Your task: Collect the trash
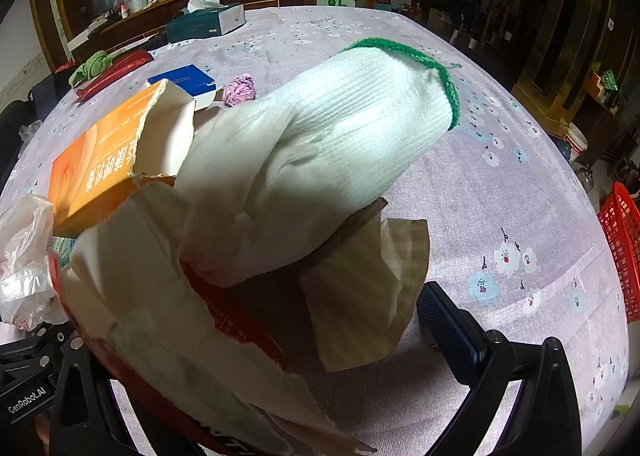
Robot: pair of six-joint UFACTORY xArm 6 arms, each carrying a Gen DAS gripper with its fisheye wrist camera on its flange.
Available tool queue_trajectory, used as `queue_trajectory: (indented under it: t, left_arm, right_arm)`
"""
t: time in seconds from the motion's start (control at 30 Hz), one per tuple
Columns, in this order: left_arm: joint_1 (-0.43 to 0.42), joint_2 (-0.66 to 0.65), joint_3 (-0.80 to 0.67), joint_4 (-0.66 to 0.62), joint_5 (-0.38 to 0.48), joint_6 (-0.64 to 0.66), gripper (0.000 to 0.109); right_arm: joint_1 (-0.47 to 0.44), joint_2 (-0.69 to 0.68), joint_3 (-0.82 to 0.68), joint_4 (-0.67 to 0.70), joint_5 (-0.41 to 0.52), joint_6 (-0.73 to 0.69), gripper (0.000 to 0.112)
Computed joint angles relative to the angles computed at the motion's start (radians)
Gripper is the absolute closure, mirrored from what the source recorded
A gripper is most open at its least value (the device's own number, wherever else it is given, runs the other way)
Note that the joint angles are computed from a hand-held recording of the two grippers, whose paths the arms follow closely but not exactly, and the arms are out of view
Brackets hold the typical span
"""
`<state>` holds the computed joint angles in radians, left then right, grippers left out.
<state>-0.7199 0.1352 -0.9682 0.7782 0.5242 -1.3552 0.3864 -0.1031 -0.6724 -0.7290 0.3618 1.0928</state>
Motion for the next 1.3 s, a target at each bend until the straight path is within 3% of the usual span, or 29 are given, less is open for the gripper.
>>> queue_trajectory:
  t: [0.2,0.37,0.47,0.57,0.73,0.93,1.07,1.13,1.23,1.3]
  left_arm:
    - [-0.009,-0.012,0.008,0.020,0.021,-0.038,0.006]
    - [-0.050,-0.124,0.094,0.149,0.044,-0.157,0.006]
    - [-0.086,-0.177,0.125,0.196,0.071,-0.214,0.006]
    - [-0.135,-0.250,0.182,0.301,0.099,-0.332,0.006]
    - [-0.294,-0.329,0.222,0.483,0.271,-0.577,0.006]
    - [-0.409,-0.335,0.216,0.518,0.427,-0.652,0.006]
    - [-0.532,-0.327,0.214,0.515,0.638,-0.723,0.006]
    - [-0.584,-0.315,0.210,0.502,0.709,-0.748,0.006]
    - [-0.640,-0.299,0.202,0.492,0.784,-0.759,0.006]
    - [-0.651,-0.301,0.202,0.486,0.783,-0.751,0.006]
  right_arm:
    - [0.001,0.000,-0.001,-0.003,0.002,0.007,0.009]
    - [0.004,0.018,-0.016,-0.009,0.001,0.015,0.009]
    - [-0.003,0.000,0.004,0.101,-0.018,-0.132,0.010]
    - [-0.009,-0.104,0.099,0.173,-0.075,-0.231,0.010]
    - [0.009,-0.361,0.292,0.190,-0.118,-0.304,0.010]
    - [0.021,-0.623,0.428,-0.030,-0.081,-0.143,0.010]
    - [0.035,-0.760,0.479,-0.117,-0.046,-0.054,0.010]
    - [0.091,-0.827,0.496,-0.254,0.050,0.081,0.010]
    - [0.150,-0.891,0.528,-0.309,0.130,0.160,0.012]
    - [0.197,-0.945,0.551,-0.345,0.192,0.214,0.014]
